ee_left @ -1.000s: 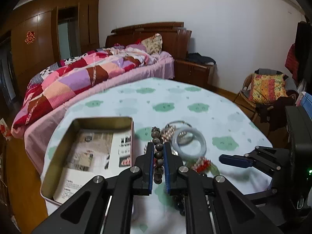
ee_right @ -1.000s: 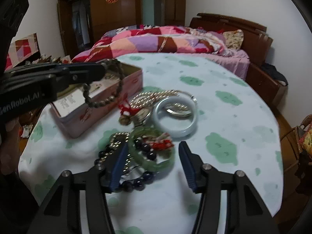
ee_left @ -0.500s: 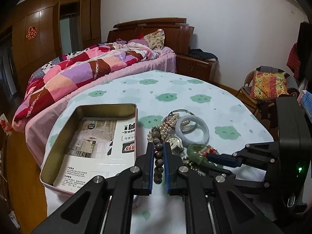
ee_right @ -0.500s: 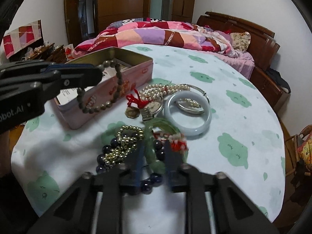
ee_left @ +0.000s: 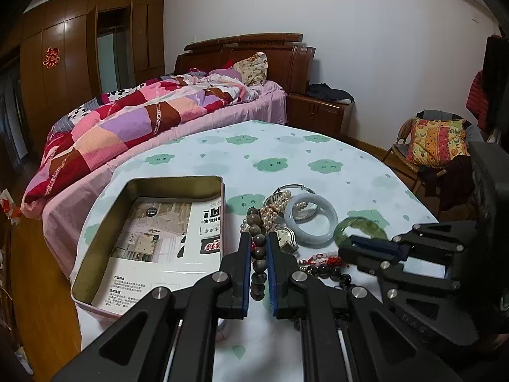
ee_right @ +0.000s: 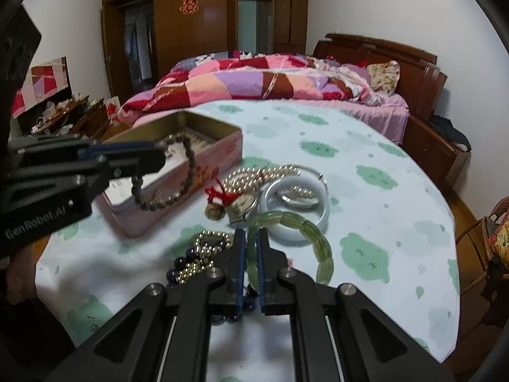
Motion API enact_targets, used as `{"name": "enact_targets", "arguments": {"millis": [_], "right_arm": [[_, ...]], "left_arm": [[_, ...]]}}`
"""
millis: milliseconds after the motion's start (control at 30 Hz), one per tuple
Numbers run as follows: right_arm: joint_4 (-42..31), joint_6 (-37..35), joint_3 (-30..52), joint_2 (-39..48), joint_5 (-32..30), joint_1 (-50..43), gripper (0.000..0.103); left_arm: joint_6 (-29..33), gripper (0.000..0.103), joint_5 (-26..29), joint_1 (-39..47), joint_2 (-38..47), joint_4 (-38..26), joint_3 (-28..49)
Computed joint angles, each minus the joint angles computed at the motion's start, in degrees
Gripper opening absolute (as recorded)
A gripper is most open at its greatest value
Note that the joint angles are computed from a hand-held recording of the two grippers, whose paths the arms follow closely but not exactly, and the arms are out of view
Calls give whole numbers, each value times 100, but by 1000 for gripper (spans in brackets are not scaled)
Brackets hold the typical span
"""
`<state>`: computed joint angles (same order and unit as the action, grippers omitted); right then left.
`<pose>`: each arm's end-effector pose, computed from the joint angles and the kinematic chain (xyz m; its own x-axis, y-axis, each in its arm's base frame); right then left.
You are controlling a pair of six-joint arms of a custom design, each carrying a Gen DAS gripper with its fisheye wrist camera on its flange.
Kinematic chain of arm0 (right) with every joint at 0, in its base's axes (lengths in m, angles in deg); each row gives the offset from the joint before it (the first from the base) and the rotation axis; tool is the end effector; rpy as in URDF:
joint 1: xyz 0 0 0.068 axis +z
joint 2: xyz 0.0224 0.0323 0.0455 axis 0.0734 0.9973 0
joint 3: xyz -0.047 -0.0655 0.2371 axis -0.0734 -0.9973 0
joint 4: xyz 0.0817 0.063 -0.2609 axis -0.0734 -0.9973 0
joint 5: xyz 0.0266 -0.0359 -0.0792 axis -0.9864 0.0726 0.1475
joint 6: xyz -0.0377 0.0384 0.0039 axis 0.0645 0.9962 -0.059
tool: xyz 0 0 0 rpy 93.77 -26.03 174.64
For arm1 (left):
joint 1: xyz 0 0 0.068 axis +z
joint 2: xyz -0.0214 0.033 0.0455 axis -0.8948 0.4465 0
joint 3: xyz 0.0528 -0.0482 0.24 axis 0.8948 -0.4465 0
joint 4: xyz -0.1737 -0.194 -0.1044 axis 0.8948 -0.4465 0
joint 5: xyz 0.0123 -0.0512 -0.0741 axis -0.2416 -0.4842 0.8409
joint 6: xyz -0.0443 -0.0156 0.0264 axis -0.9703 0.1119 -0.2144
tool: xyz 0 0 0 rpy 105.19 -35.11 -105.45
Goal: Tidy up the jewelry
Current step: 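Carry both bracelets over the tin and open both grippers to drop them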
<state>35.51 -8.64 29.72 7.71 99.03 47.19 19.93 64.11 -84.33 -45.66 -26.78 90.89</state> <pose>0.1963 0.1726 0.0697 -0.5587 -0.3132 -0.7679 -0.4654 0.8848 -0.0223 0.1648 -0.0610 0.1037 -0.5867 0.1597 -0.7939 0.2880 0.9574 -0.0203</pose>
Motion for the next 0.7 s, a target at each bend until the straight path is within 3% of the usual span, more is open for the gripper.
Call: {"name": "enact_targets", "arguments": {"millis": [133,400,700], "right_arm": [[17,-15,-75,-244,110,32,8],[-23,-171,-79,-642,88,15,8],[-221,-488,838,-72,-129,129,8]], "left_arm": [[38,8,-41,23,-349,-236,-12],[307,8,398,816,-1186,-880,154],[744,8,577,1737,-165,-192,543]]}}
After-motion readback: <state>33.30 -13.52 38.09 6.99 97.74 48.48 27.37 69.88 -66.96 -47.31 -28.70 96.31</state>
